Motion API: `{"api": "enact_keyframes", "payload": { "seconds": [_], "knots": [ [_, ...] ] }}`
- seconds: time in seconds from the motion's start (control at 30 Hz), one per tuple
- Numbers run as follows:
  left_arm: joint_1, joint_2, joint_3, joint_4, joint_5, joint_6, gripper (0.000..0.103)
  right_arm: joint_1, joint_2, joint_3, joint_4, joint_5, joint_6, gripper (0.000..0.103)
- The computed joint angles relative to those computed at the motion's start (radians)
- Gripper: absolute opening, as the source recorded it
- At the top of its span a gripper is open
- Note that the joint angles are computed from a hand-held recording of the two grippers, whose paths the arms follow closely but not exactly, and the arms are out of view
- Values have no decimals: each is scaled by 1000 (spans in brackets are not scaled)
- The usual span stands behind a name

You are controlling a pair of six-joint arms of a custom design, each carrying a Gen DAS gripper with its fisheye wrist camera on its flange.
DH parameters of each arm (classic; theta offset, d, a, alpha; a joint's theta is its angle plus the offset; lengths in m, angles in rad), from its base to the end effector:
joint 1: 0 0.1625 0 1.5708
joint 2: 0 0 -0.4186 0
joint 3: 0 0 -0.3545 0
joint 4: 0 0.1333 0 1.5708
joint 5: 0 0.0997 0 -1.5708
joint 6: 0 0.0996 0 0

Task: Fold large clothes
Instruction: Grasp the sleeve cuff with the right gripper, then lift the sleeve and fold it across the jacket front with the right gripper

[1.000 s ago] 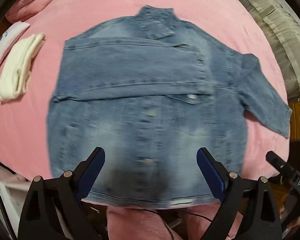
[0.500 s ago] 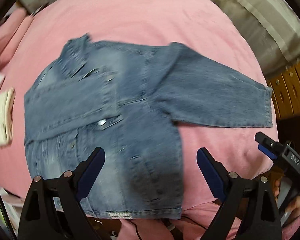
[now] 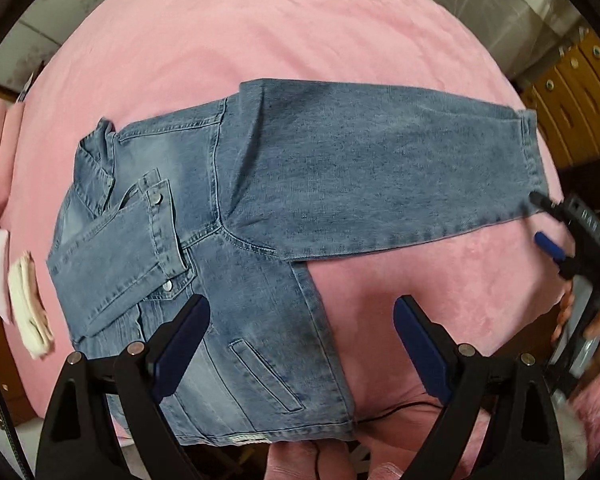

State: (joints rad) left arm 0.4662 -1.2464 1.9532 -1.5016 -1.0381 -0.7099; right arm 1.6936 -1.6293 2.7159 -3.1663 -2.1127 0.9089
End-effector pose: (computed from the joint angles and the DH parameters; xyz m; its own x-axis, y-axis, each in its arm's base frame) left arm -0.2872 -0.3504 0.1980 -0.4682 0.4958 -0.7314 0.4383 0.8491 0.2950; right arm 0.1143 -0.2571 0.2407 -0.6259 0.7725 -0.1075 0.6293 0.4187 -0.6547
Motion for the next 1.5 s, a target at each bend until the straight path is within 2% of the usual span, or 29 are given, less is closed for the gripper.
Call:
{"api": "enact_keyframes", "payload": {
  "seconds": [0.03, 0.13, 0.2, 0.27, 0.3, 0.37, 0.43, 0.47, 0.63, 0.77, 0.93, 1.0, 1.1, 1.27, 1.4, 1.5],
  "knots": [
    [4, 8, 0, 0, -3, 0, 92, -20, 15, 12, -57, 2, -9, 82],
    [14, 17, -2, 7, -15, -19, 92, -44, 47, 13, -128, -16, -20, 82],
    [19, 13, 2, 8, -25, -30, 92, -48, 62, 6, -147, -33, -28, 75],
    [17, 8, 8, 12, -23, -38, 92, -48, 73, -14, -127, -56, -34, 49],
    [17, 5, 10, 21, -19, -49, 92, -48, 67, -28, -81, -67, -23, 44],
    [21, 0, 10, 29, -18, -65, 92, -57, 53, -29, -54, -73, -23, 26],
    [26, -17, 14, 29, -20, -85, 92, -62, 33, -31, -24, -69, -37, 22],
    [28, -24, 14, 29, -21, -94, 92, -55, 23, -35, -5, -81, -55, 16],
    [28, -77, 0, 76, 7, -162, 92, 57, 2, -88, 90, -158, -57, 13],
    [31, -137, -14, 116, 46, -219, 92, 147, 22, -114, 25, -174, -55, 12],
    [38, -240, -21, 185, 111, -303, 92, 284, 91, -209, 15, -214, -100, 12],
    [38, -280, -29, 246, 142, -351, 92, 337, 134, -258, 8, -232, -140, 12],
    [43, -327, -47, 340, 172, -424, 92, 415, 219, -365, 13, -245, -253, 12],
    [50, -468, -57, 420, 194, -501, 92, 491, 362, -521, -5, -221, -389, 12],
    [63, -570, -62, 456, 220, -495, 92, 539, 491, -643, -30, -192, -437, 12],
    [110, -630, -78, 445, 245, -410, 92, 576, 601, -753, 3, -187, -445, 12]
  ]
}}
